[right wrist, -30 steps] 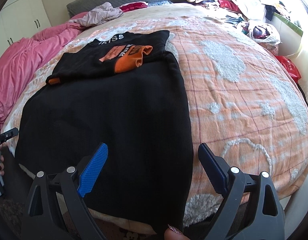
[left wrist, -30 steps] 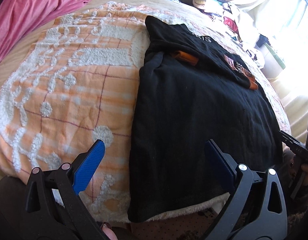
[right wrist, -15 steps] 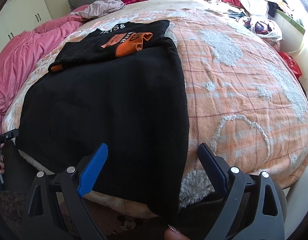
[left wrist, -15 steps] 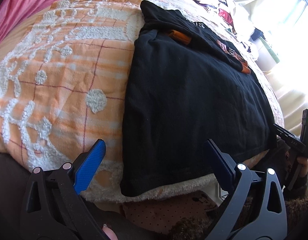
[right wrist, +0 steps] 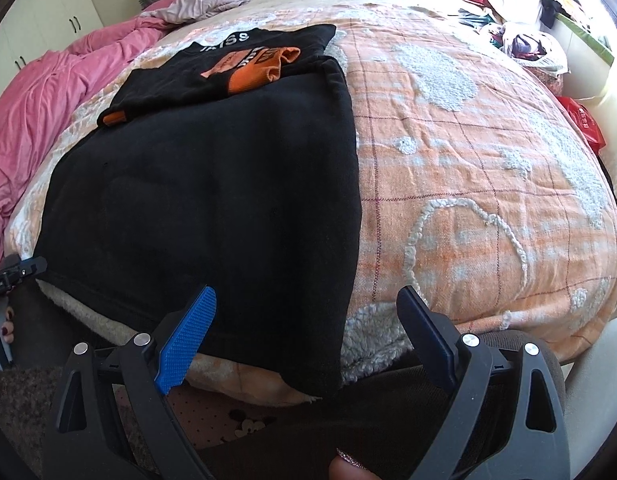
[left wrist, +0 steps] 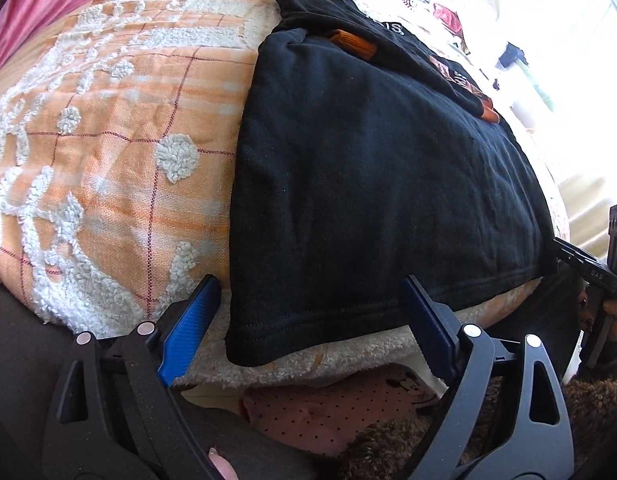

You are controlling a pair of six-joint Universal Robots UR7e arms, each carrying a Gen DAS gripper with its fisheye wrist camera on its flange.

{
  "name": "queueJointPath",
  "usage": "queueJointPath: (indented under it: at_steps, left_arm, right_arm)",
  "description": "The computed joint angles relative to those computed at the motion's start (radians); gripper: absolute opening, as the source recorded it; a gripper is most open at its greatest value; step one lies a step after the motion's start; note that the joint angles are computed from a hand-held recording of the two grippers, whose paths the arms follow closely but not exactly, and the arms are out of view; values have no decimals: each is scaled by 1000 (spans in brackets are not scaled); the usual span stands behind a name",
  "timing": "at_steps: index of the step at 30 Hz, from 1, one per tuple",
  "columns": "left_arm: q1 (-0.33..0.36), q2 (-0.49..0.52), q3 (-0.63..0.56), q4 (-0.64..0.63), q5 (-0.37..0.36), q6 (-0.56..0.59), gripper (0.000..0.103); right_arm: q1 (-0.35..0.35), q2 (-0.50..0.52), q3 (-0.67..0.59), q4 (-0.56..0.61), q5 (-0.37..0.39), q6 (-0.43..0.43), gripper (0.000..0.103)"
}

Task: Fold small clothes
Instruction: 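Move both grippers open toward the sweatshirt hem, then close both grippers on the hem edge of the sweatshirt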

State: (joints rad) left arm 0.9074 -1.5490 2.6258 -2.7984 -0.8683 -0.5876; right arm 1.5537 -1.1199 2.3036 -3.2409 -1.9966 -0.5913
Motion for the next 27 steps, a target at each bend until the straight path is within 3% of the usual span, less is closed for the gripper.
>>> queueJointPath:
  at_steps: [6, 8, 12, 16, 19, 23, 26, 27]
  left_arm:
    - [-2, -7, 6, 1, -3, -2, 83]
    - [-1, -11, 13, -5, -5, -5, 83]
    - [-4, -15, 17, -2, -3, -10, 83]
    - [-3, -19, 17, 2, -6, -11, 83]
    - [0, -19, 17, 4, -6, -14, 83]
    - [5, -18, 13, 1, -10, -20, 83]
    - [0, -29, 7, 42, 15, -49, 68]
    - [-3, -36, 6, 57, 24, -61, 57]
  right_arm:
    - [8, -21, -33, 189, 5, -14, 89]
    - [3, -25, -42, 245, 20, -18, 76]
    - [-9, -29, -32, 243, 41, -23, 65]
    - [-44, -63, -25, 246, 104, 13, 39]
    - [-60, -79, -13, 225, 127, -5, 19]
    - [-69, -101, -1, 199, 174, -28, 10]
    - [-79, -127, 7, 170, 234, -33, 9]
    - [-83, -142, 11, 160, 263, -35, 9]
